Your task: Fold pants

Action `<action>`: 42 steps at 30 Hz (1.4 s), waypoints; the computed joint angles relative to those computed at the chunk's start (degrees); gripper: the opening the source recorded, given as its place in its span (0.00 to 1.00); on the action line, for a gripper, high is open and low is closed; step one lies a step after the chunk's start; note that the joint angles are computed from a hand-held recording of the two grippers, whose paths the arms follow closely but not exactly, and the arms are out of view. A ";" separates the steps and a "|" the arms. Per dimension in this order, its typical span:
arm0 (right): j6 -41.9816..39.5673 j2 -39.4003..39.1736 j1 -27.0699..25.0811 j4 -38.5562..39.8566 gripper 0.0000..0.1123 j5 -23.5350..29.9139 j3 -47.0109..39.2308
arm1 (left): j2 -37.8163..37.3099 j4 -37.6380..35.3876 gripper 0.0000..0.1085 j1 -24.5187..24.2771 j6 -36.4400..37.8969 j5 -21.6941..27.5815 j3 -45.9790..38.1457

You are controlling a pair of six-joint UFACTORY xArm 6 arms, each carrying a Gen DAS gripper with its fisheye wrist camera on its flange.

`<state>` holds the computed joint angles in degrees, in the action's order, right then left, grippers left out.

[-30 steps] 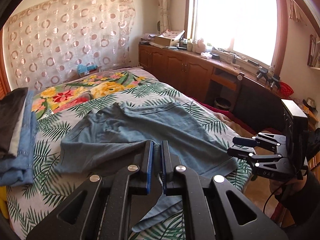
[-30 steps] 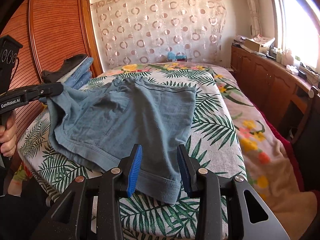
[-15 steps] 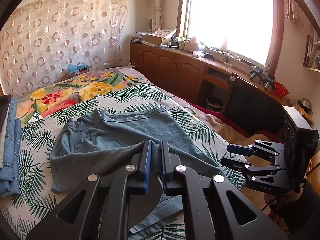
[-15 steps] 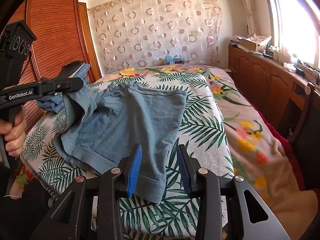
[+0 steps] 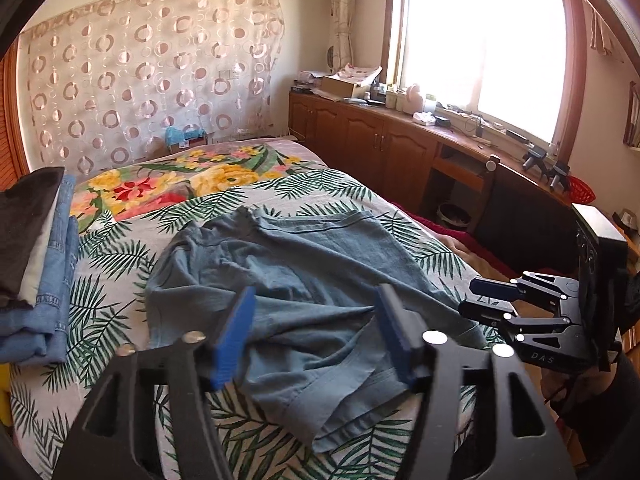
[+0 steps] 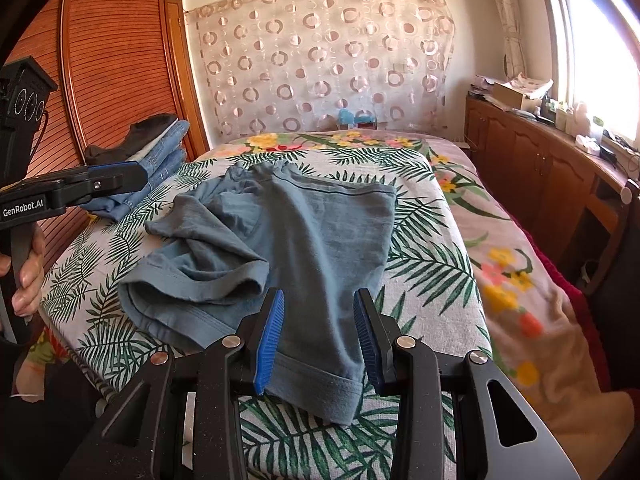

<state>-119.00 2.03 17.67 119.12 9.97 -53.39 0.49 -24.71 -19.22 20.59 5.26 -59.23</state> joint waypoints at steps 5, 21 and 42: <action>0.38 1.68 1.08 0.32 0.34 -0.85 -1.82 | -1.50 -5.04 0.73 1.22 3.86 0.20 2.95; 13.13 8.83 4.82 -12.75 0.33 -0.56 -8.45 | -1.00 -2.81 0.73 3.60 -1.53 -1.11 9.67; 31.70 15.90 7.84 -31.42 0.16 -2.97 -13.75 | -0.18 -16.00 0.73 2.05 8.02 -1.56 10.25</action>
<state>-87.30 17.93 25.51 87.71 7.00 -67.14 0.31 -40.71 -17.18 28.62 3.70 -48.98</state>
